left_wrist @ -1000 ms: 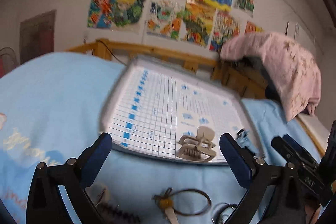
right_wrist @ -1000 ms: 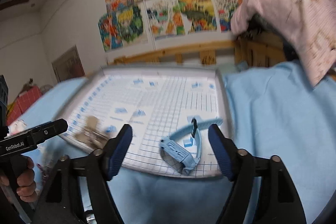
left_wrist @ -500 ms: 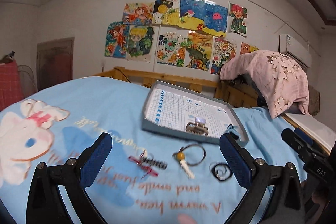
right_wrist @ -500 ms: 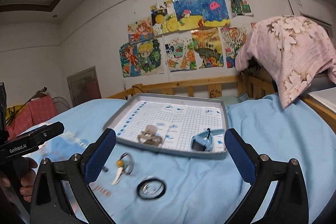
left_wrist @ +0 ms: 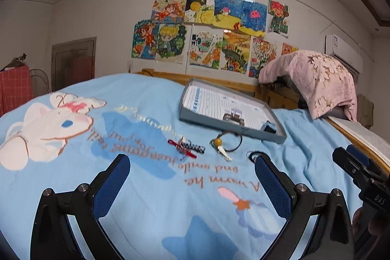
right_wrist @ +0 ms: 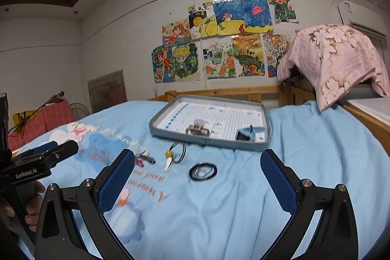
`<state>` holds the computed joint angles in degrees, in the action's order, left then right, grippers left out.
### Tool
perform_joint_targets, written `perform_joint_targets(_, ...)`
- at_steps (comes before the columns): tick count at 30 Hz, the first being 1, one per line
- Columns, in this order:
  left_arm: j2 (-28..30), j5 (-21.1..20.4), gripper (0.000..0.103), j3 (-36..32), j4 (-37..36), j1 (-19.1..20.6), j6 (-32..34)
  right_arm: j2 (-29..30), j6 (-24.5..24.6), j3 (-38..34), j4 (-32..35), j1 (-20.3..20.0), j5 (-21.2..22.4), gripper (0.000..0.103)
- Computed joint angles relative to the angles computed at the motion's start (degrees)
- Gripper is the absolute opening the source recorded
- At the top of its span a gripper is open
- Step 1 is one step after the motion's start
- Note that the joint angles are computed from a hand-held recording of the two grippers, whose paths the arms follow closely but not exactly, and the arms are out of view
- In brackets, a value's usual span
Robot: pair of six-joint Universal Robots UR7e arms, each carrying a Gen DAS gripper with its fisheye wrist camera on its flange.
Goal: Organize jewelry
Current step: 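Open both tools and lift them away from the tray, then grasp the red beaded keychain with the left tool while the right tool grasps the yellow-bead keys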
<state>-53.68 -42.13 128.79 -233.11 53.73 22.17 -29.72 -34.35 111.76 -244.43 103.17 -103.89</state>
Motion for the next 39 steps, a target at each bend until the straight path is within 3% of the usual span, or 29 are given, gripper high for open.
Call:
perform_joint_targets(7,-1.51,-1.36,0.103,-0.92,6.44,1.54,-2.69,-0.28,-0.08,0.0,0.45,-0.06,-1.11,0.101)
perform_joint_targets(12,-2.92,-2.85,0.103,-4.37,14.71,4.1,-4.96,-1.04,-0.35,-1.98,4.55,-0.19,-1.29,0.101)
perform_joint_targets(17,-2.76,-4.87,0.103,-10.11,23.66,7.19,-7.45,-1.12,-0.98,-7.62,12.06,-0.4,-0.94,0.101)
perform_joint_targets(28,3.77,-8.72,0.096,-21.79,33.54,11.96,-8.83,2.3,3.94,-21.82,33.76,-3.83,4.53,0.1)
perform_joint_targets(31,5.31,-9.21,0.092,-23.83,34.63,12.9,-9.08,4.51,3.91,-25.82,37.37,-4.29,4.78,0.093)
perform_joint_targets(39,7.51,-11.73,0.067,-26.26,38.6,15.18,-8.85,8.27,3.63,-33.23,48.04,-5.25,6.33,0.057)
